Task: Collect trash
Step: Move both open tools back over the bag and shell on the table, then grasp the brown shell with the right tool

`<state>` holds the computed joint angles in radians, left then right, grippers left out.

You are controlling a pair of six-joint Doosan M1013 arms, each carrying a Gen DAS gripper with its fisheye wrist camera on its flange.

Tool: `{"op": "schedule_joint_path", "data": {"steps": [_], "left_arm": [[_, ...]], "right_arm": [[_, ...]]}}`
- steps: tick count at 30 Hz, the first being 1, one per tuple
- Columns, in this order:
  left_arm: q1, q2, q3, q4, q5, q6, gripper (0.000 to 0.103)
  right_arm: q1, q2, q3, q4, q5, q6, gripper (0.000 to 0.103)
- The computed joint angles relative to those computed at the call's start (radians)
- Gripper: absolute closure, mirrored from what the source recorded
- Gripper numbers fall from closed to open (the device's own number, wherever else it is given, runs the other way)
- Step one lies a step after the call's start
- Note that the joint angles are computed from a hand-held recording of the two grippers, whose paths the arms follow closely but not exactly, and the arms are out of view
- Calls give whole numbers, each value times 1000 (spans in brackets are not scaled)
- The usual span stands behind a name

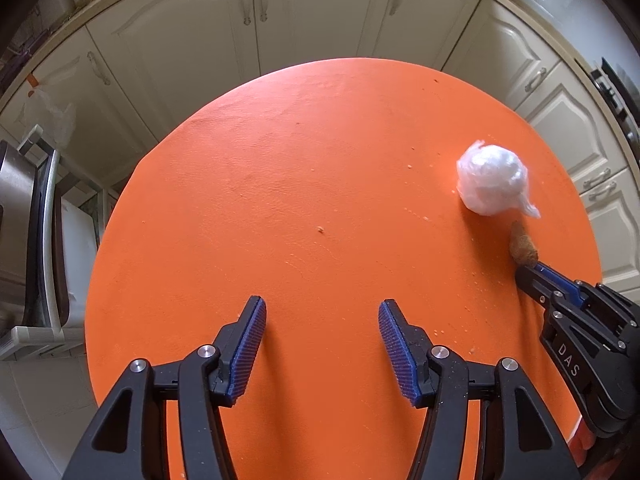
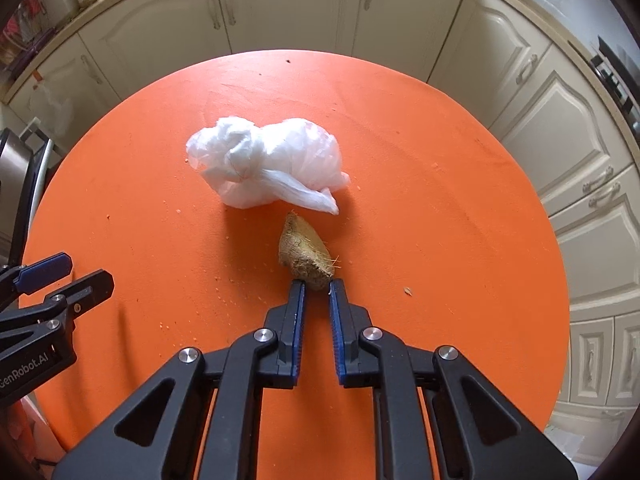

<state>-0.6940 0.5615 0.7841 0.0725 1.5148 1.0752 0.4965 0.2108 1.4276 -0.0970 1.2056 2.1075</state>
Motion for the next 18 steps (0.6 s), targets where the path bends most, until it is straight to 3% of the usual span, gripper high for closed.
{"op": "schedule_joint_path", "data": {"steps": [3, 5, 6, 11, 18], "left_arm": [[-12, 10, -23, 7, 15, 3, 48], [-19, 16, -40, 8, 21, 10, 47], [-24, 18, -47, 4, 18, 14, 45], [-52, 41, -110, 2, 16, 37, 39], [-72, 75, -169, -12, 41, 59, 38]], "right_arm": [[-19, -14, 10, 27, 0, -18, 92], [-32, -31, 24, 41, -17, -7, 95], [-35, -41, 31, 37, -26, 0, 102], [-58, -85, 66, 20, -56, 33, 102], [-106, -120, 109, 90, -103, 9, 100]]}}
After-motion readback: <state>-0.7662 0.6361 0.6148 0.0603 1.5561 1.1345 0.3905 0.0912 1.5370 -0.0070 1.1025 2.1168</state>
